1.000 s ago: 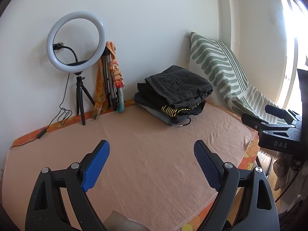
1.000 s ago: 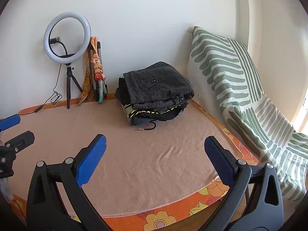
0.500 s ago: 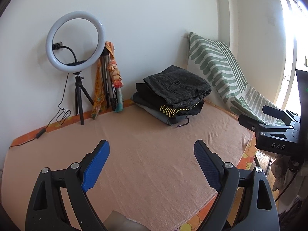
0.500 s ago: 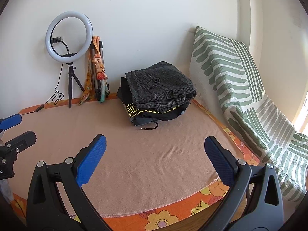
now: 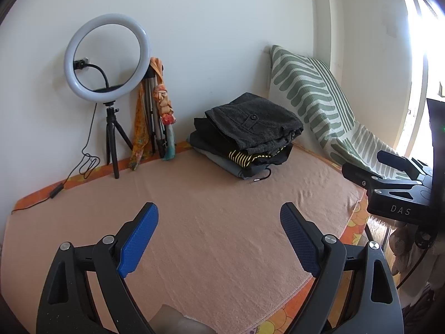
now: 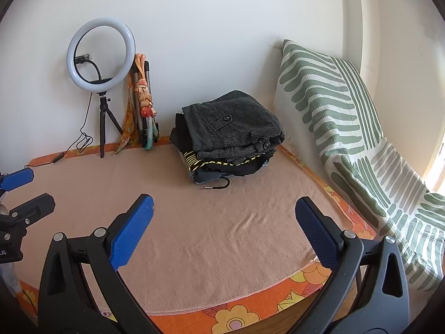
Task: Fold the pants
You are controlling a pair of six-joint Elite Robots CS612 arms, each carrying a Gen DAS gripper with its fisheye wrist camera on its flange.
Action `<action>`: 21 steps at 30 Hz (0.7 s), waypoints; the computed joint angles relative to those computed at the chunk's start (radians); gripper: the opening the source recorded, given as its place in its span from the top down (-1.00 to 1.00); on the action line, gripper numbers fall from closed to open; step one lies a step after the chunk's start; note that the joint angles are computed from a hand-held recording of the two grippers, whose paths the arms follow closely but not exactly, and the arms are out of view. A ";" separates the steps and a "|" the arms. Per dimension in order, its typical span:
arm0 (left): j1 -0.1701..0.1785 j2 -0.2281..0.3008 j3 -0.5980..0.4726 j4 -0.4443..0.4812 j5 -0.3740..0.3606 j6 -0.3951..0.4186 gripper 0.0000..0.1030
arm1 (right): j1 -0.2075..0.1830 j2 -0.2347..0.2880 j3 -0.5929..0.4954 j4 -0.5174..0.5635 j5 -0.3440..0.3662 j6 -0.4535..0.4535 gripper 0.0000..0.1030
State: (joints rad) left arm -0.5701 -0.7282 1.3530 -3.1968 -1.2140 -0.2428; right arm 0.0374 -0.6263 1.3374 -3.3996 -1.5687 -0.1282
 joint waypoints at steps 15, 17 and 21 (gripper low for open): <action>0.001 -0.004 0.007 -0.006 -0.015 -0.013 -0.74 | 0.002 -0.002 0.001 0.002 0.001 0.004 -1.00; 0.002 -0.004 0.008 -0.006 -0.016 -0.015 -0.74 | 0.005 -0.002 0.000 0.005 -0.001 0.002 -1.00; 0.003 -0.005 0.009 -0.004 -0.026 -0.027 -0.74 | 0.009 0.000 -0.003 0.008 0.001 -0.003 -1.00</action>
State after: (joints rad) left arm -0.5669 -0.7332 1.3624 -3.2008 -1.2397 -0.2698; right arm 0.0464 -0.6267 1.3340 -3.3916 -1.5676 -0.1307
